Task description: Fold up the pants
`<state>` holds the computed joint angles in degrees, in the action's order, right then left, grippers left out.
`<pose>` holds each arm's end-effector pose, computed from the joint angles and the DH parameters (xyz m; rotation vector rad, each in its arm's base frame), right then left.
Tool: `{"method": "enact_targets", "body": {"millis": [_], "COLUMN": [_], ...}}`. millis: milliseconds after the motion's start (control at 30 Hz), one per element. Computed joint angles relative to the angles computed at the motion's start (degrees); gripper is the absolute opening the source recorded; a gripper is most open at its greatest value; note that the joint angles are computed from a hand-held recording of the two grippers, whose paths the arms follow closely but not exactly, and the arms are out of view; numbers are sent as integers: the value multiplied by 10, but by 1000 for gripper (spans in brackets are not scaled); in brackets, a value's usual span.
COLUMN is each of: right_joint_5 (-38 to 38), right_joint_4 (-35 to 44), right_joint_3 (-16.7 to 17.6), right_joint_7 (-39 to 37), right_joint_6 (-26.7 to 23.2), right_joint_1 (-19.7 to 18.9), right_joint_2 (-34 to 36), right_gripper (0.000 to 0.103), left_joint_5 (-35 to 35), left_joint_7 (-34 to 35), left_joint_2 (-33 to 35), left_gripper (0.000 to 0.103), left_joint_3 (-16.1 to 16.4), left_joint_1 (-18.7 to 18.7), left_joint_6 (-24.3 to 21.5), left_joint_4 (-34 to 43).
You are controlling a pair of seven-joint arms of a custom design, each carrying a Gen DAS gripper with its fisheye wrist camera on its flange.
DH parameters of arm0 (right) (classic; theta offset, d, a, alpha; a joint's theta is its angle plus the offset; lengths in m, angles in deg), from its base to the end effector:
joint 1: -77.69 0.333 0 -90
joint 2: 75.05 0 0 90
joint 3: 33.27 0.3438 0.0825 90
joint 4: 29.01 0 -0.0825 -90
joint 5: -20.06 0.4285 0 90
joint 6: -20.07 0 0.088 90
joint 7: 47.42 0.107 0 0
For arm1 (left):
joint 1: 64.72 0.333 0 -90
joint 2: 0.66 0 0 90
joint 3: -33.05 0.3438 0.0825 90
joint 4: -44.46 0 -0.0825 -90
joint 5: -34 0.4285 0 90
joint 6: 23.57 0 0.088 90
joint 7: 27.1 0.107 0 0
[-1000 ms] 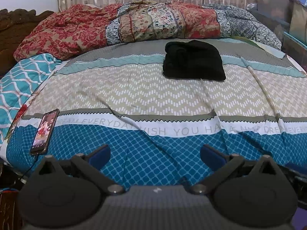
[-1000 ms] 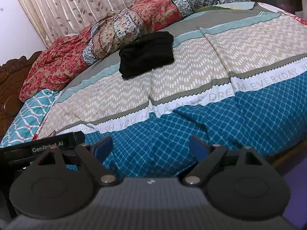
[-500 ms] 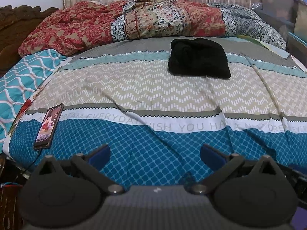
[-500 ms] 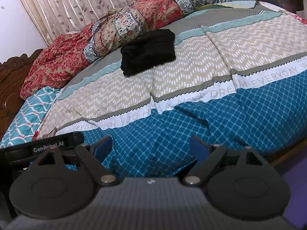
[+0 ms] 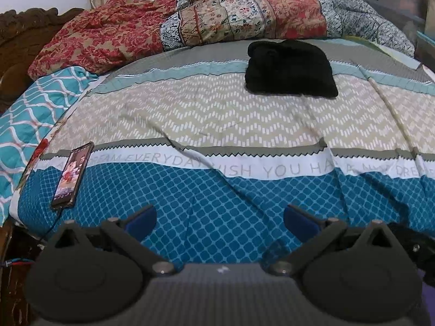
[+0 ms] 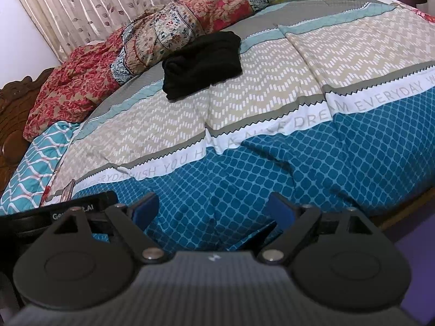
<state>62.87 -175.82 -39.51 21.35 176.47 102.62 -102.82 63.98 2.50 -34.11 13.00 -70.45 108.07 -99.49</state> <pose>0.4432 0.1200 0.4967 -1.7246 1.5681 -0.0567 0.3937 -0.1902 0.5136 -2.0141 1.4323 -0.3448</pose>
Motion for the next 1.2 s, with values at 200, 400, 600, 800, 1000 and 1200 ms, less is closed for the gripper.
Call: {"method": "enact_targets", "body": {"millis": [200,400,600,800,1000,1200], "right_joint_5": [4,10,15,20,23,25], "right_joint_4": [4,9,15,23,27,32], "right_joint_3": [-2,1,3,8,12,16], "right_joint_7": [0,5,3,7,6,5], "right_joint_6": [-2,-9,-17,-30,-40,-47], "right_joint_1": [-3,-9,-14,-23,-32,-39], "right_joint_2": [9,20,31,45,52,60], "right_gripper": [89,89,89,89,89,89], "left_joint_5": [-4,-12,-26,-57,-64,-67], "left_joint_7": [11,21,32,54,64,74], "left_joint_2": [15,26,42,56,65,73], "left_gripper": [103,103,103,103,103,103], "left_joint_3": [5,11,20,34,33,35], "left_joint_1": [-2,-4,-6,-14,-14,-14], "left_joint_6": [-9,-7,-10,-9,-7,-6], "left_joint_4": [7,9,13,13,14,16]}}
